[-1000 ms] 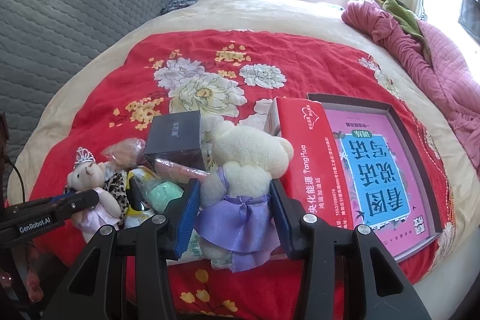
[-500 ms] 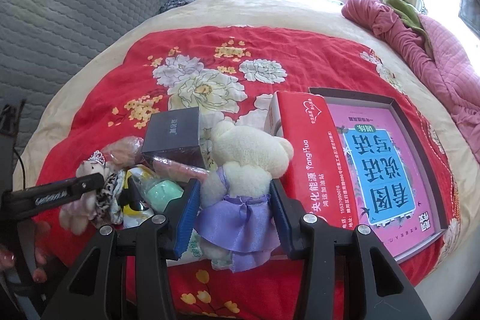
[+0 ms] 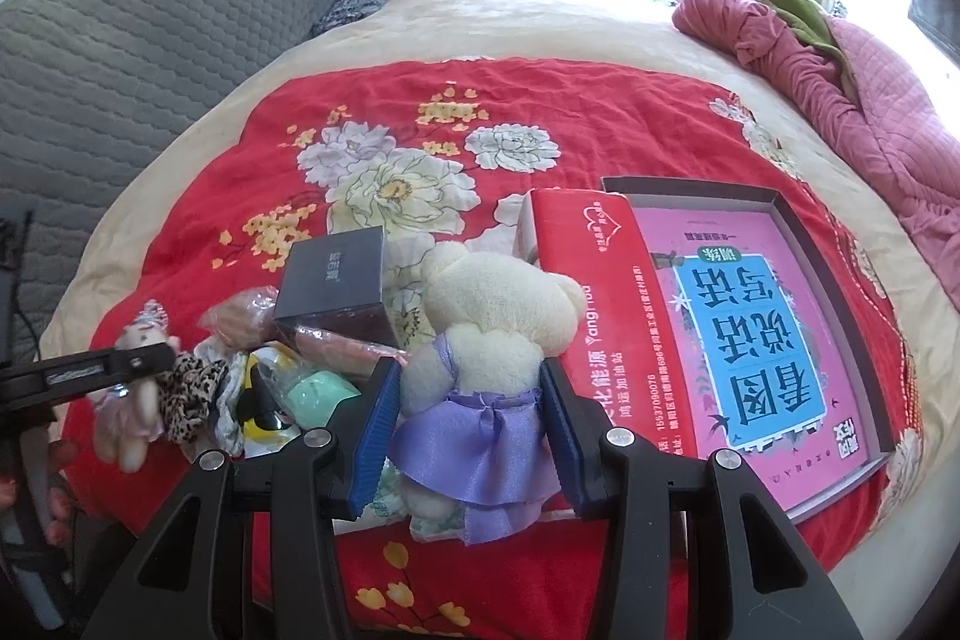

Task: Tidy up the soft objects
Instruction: 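Lift both teddy bears up off the pile with both tools, then carry both bears onto the pink book in the tray box and open both tools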

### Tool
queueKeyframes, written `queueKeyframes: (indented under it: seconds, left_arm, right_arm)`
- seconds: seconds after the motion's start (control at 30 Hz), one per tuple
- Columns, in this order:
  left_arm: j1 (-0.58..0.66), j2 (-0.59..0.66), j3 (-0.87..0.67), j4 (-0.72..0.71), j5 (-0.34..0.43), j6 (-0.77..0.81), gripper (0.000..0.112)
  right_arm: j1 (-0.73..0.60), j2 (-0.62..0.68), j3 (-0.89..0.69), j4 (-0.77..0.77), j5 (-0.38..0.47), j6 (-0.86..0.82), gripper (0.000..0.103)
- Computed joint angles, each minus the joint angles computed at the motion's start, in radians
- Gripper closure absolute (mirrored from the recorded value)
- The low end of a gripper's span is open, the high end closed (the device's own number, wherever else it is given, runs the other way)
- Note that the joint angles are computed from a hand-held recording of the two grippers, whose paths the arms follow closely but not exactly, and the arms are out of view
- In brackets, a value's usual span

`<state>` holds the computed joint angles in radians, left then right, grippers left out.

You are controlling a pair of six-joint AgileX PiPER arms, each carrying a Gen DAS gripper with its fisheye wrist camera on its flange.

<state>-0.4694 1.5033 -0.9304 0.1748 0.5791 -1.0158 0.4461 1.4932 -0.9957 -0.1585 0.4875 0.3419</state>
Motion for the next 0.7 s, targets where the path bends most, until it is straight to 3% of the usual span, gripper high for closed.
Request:
queueKeyframes:
  seconds: [0.33,0.57,0.7]
  left_arm:
    - [-0.122,-0.055,-0.128,0.100,0.117,-0.045,0.071]
    - [-0.244,0.090,-0.399,0.143,0.190,-0.042,0.071]
    - [-0.294,0.224,-0.606,0.121,0.236,0.012,0.071]
  right_arm:
    - [-0.067,-0.085,0.023,0.039,0.003,-0.044,0.055]
    - [-0.236,-0.171,0.046,0.152,0.013,-0.199,0.055]
    - [-0.408,-0.209,0.059,0.322,0.027,-0.401,0.055]
